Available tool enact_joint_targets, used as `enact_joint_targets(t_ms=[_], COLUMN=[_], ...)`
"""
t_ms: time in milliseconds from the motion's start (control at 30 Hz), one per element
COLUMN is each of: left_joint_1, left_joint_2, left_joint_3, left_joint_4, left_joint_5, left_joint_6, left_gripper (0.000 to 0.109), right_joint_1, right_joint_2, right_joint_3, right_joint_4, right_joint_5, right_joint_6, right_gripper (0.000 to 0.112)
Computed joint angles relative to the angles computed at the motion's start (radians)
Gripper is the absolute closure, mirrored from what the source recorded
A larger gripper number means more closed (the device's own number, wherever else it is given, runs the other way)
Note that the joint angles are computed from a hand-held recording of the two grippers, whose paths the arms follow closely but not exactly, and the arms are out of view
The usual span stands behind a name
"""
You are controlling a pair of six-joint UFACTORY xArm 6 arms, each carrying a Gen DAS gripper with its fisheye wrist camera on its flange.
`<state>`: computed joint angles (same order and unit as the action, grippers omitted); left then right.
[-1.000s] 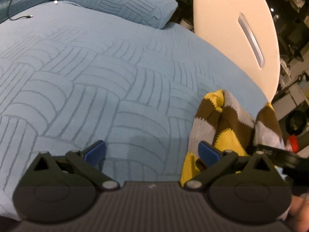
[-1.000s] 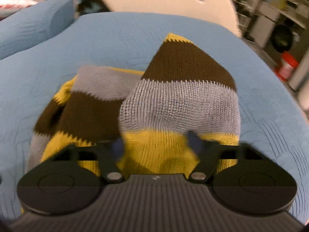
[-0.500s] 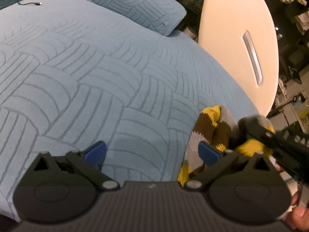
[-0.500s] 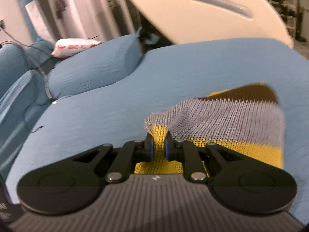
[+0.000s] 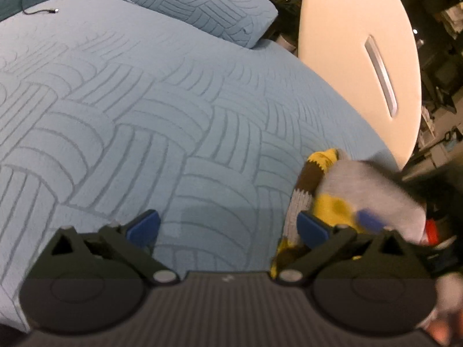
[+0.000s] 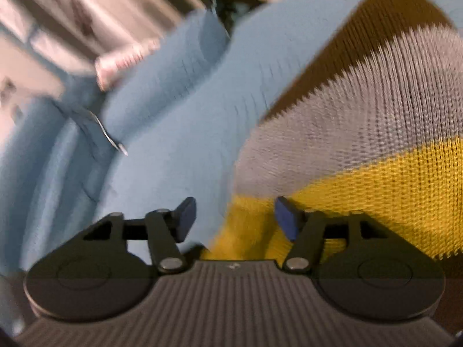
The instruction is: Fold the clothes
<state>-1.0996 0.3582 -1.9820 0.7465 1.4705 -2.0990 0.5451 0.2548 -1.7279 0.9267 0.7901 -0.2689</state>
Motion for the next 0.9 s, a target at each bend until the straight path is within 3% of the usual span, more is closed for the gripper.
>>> enact_joint_targets(t_ms=[67, 100, 167, 200, 233, 333, 400, 500, 533, 567, 633, 700, 800, 900], left_joint_1=[0.0, 0.0, 0.001, 0.002, 0.002, 0.001, 0.0, 0.0, -0.001, -0.002, -0.003, -0.005, -0.008, -0.015], left_joint_2=[0.016, 0.014, 0.008, 0.007, 0.009, 0.024, 0.029, 0.043, 0.054, 0.061, 0.063, 0.052, 0.035, 0.056], left_joint_3=[-0.025, -0.023, -0.01, -0.007, -0.009, -0.029, -0.036, -0.058, -0.075, -0.083, -0.086, -0.069, -0.047, -0.091], left_joint_4=[-0.004, -0.003, 0.0, 0.0, 0.001, 0.001, 0.002, 0.003, 0.004, 0.006, 0.008, 0.011, 0.012, 0.012], left_joint_5=[0.012, 0.011, 0.005, 0.003, 0.005, 0.018, 0.024, 0.039, 0.049, 0.054, 0.055, 0.046, 0.035, 0.057], left_joint_6=[0.019, 0.016, 0.01, 0.01, 0.013, 0.032, 0.042, 0.06, 0.073, 0.083, 0.088, 0.08, 0.062, 0.086], left_gripper=[0.006, 0.006, 0.006, 0.006, 0.006, 0.006, 0.006, 0.006, 0.006, 0.006, 0.006, 0.006, 0.006, 0.006], right_joint_1=[-0.017, -0.009, 0.0, -0.007, -0.023, -0.039, -0.038, -0.035, -0.041, -0.05, -0.046, -0.055, -0.115, -0.254], right_joint_2=[-0.051, -0.078, -0.114, -0.125, -0.13, -0.05, -0.088, -0.189, -0.214, -0.233, -0.172, -0.133, -0.212, -0.356], right_joint_3=[0.049, 0.089, 0.149, 0.17, 0.175, 0.118, 0.132, 0.294, 0.314, 0.308, 0.23, 0.139, 0.195, 0.279], right_joint_4=[0.089, 0.07, -0.072, -0.176, -0.277, -0.579, -0.639, -0.519, -0.485, -0.484, -0.59, -0.597, -0.332, -0.041], right_joint_5=[-0.071, -0.163, -0.308, -0.321, -0.293, -0.045, -0.022, -0.221, -0.235, -0.207, -0.033, 0.099, 0.028, 0.061], right_joint_6=[-0.096, -0.111, -0.083, -0.044, 0.011, 0.142, 0.131, 0.025, 0.003, 0.015, 0.037, -0.03, -0.16, -0.332], right_gripper=[0.032, 0.029, 0.027, 0.027, 0.027, 0.025, 0.027, 0.027, 0.027, 0.026, 0.027, 0.027, 0.027, 0.027])
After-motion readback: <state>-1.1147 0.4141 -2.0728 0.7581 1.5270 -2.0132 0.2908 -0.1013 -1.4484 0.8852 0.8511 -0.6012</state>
